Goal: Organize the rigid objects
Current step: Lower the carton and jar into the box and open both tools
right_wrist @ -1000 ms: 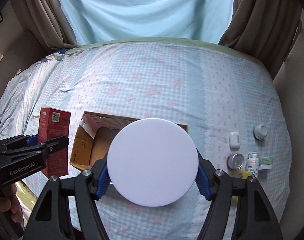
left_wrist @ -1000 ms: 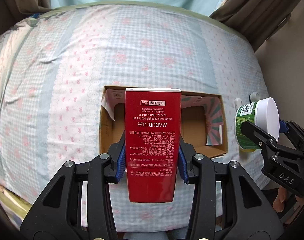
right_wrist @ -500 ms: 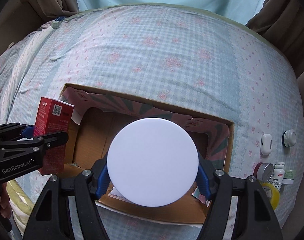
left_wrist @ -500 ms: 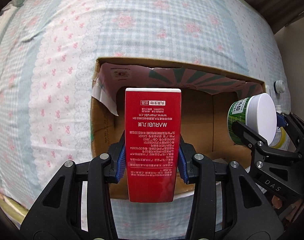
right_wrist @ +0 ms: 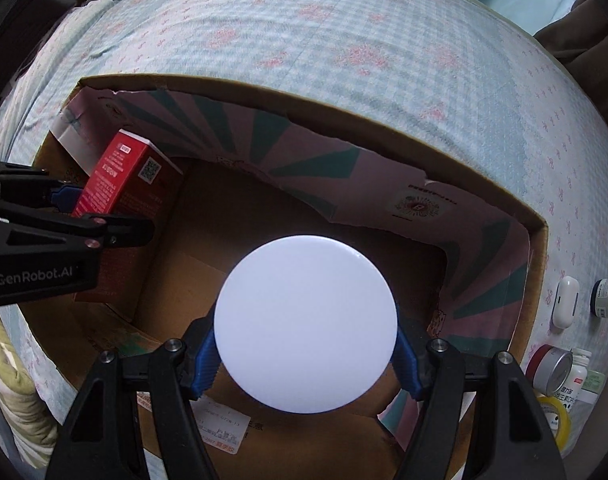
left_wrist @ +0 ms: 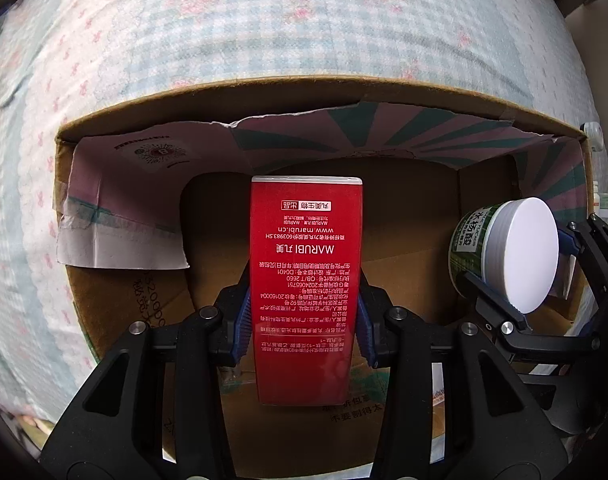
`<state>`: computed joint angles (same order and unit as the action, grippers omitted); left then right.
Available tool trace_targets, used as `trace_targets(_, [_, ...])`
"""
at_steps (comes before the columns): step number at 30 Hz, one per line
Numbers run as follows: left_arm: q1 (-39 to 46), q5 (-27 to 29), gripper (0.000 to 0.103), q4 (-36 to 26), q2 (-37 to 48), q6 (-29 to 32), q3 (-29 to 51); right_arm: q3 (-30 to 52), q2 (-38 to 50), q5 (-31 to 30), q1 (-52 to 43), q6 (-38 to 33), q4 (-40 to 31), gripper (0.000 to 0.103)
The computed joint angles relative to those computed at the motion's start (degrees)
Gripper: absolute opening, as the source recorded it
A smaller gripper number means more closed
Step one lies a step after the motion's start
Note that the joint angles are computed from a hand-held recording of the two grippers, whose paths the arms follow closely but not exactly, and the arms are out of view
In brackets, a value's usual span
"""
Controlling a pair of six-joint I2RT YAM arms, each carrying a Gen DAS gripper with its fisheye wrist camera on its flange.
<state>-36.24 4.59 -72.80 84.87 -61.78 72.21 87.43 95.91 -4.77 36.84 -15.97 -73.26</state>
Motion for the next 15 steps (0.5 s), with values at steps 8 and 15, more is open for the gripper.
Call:
trace_targets(8, [-3.2, -4.6, 0.100, -2.8, -0.6, -1.6, 3.7, -0.2, -0.4, -2.8, -0.5, 0.2, -0.5, 0.103])
trace_targets(15, [-4.6, -7.5, 0.102, -7.5, 0.2, -2.7, 9.5, -0.9, -4.2, -2.7, -1.9, 0.8, -1.2, 0.103])
